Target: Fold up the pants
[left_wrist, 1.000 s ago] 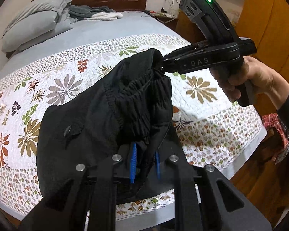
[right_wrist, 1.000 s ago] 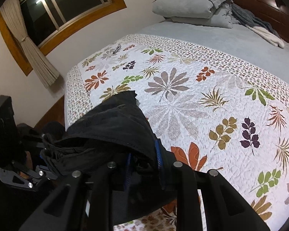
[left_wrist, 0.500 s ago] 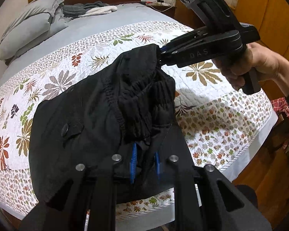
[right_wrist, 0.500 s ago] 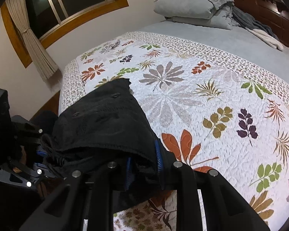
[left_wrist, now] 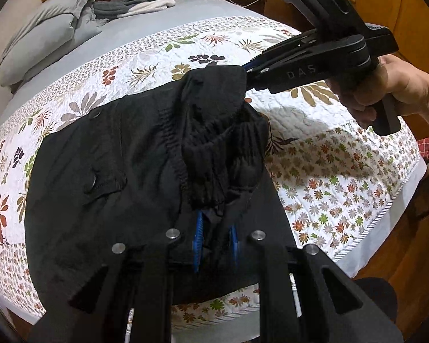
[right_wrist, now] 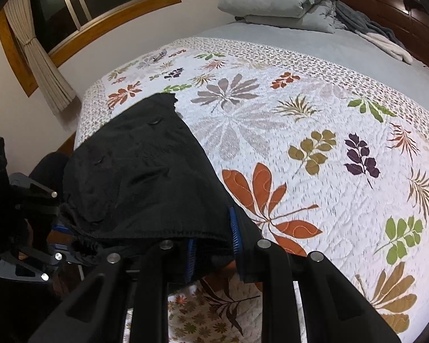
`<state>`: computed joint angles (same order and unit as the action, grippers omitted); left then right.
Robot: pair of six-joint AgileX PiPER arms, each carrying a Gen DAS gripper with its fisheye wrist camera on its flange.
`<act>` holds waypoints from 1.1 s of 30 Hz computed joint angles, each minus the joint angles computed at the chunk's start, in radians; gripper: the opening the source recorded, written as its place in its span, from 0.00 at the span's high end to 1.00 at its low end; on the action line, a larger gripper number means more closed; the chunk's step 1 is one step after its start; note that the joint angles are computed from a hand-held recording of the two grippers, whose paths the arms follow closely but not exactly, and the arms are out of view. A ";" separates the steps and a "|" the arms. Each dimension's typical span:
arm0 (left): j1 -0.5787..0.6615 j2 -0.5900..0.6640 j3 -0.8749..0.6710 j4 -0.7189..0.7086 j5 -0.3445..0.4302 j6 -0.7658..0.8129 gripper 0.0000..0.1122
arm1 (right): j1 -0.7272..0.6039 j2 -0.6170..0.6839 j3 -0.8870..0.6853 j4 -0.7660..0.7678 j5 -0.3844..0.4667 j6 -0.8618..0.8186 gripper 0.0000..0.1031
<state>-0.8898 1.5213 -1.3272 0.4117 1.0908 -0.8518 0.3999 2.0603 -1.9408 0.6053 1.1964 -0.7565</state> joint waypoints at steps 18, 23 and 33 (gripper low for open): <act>0.023 -0.059 0.093 -0.104 -0.152 0.014 0.40 | -0.046 -0.124 0.202 -0.086 -0.123 0.112 0.67; 0.068 -0.251 0.233 -0.222 -0.313 0.039 0.26 | -0.117 -0.203 0.277 -0.009 -0.175 0.219 0.56; 0.353 -0.472 0.434 -0.692 -0.461 0.465 0.18 | -0.049 -0.188 0.358 0.363 -0.204 0.203 0.46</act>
<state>-0.5371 1.0498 -0.8933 -0.2801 0.6300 -0.3871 0.3508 1.8727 -1.5824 0.9681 0.9925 -0.5536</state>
